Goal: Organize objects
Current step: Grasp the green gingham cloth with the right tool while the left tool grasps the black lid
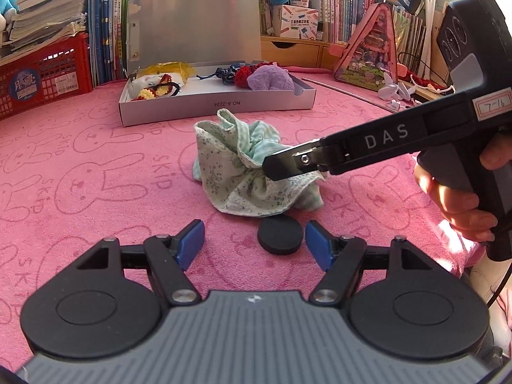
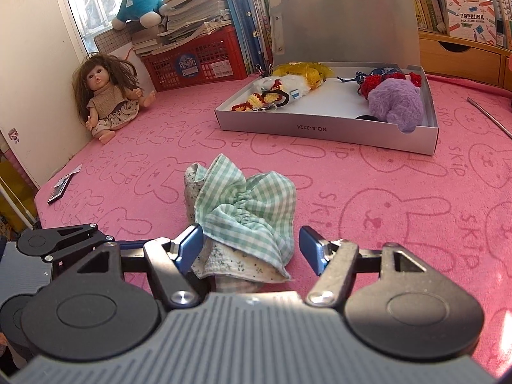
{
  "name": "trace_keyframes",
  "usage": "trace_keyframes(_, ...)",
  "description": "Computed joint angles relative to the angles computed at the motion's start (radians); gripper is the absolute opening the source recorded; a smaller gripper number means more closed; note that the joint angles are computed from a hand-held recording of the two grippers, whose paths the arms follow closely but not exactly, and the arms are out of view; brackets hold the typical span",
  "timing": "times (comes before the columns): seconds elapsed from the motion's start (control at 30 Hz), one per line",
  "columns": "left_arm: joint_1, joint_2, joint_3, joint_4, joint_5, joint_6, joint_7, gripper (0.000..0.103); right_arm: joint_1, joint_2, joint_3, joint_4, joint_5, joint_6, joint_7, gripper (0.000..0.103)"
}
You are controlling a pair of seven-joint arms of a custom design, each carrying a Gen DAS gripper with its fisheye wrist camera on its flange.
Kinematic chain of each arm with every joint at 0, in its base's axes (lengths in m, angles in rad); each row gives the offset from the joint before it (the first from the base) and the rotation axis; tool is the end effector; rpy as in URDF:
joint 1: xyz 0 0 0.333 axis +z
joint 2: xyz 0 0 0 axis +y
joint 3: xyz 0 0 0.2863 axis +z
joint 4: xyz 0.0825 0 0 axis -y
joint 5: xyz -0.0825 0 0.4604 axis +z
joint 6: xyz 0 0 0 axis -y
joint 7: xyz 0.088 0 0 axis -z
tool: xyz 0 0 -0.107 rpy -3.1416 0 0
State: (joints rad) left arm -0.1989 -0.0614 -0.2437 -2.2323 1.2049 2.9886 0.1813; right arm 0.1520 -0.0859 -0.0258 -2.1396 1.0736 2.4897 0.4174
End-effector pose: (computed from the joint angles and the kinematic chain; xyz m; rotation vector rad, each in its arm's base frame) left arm 0.5174 -0.3188 0.3834 -1.5416 1.8675 -0.9753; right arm 0.6230 0.0744 0.4224 -1.9533 1.1196 -0.1836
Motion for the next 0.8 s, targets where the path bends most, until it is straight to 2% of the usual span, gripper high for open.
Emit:
trace_keyframes(0.13,-0.004,0.007,-0.005,0.011,0.054,-0.013,-0.024,0.072,0.003,0.006,0.003,0.003,-0.010,-0.011,0.004,0.078)
trace_keyframes(0.23,-0.010,0.008,-0.008,0.015,0.098,-0.032,-0.046,0.063,0.009,0.003,0.010,-0.006,-0.016,0.021,0.002,0.077)
trace_keyframes(0.27,-0.011,0.006,-0.007,0.014,0.113,-0.034,-0.053,0.062,0.012,0.002,0.013,-0.010,-0.015,0.039,0.005,0.075)
trace_keyframes(0.33,-0.012,0.006,-0.006,0.014,0.134,-0.027,-0.073,0.058,0.014,0.004,0.012,-0.011,-0.018,0.045,0.020,0.062)
trace_keyframes(0.43,-0.014,0.005,-0.007,0.015,0.166,-0.034,-0.100,0.056,0.013,0.007,0.008,-0.011,-0.001,0.043,0.035,0.053)
trace_keyframes(0.53,-0.017,0.006,-0.006,0.017,0.184,-0.038,-0.137,0.049,0.009,0.007,0.003,-0.007,0.019,0.029,0.044,0.043)
trace_keyframes(0.6,-0.019,0.003,-0.006,0.017,0.183,-0.049,-0.151,0.041,0.007,0.004,0.000,-0.008,0.042,0.022,0.036,0.035)
trace_keyframes(0.67,-0.019,0.000,-0.005,0.014,0.175,-0.057,-0.162,0.036,0.009,-0.005,0.000,-0.013,0.072,0.037,0.016,0.031)
trace_keyframes(0.8,-0.014,-0.004,-0.002,0.011,0.160,-0.047,-0.177,0.036,0.013,-0.020,-0.003,-0.018,0.119,0.063,-0.023,0.029)
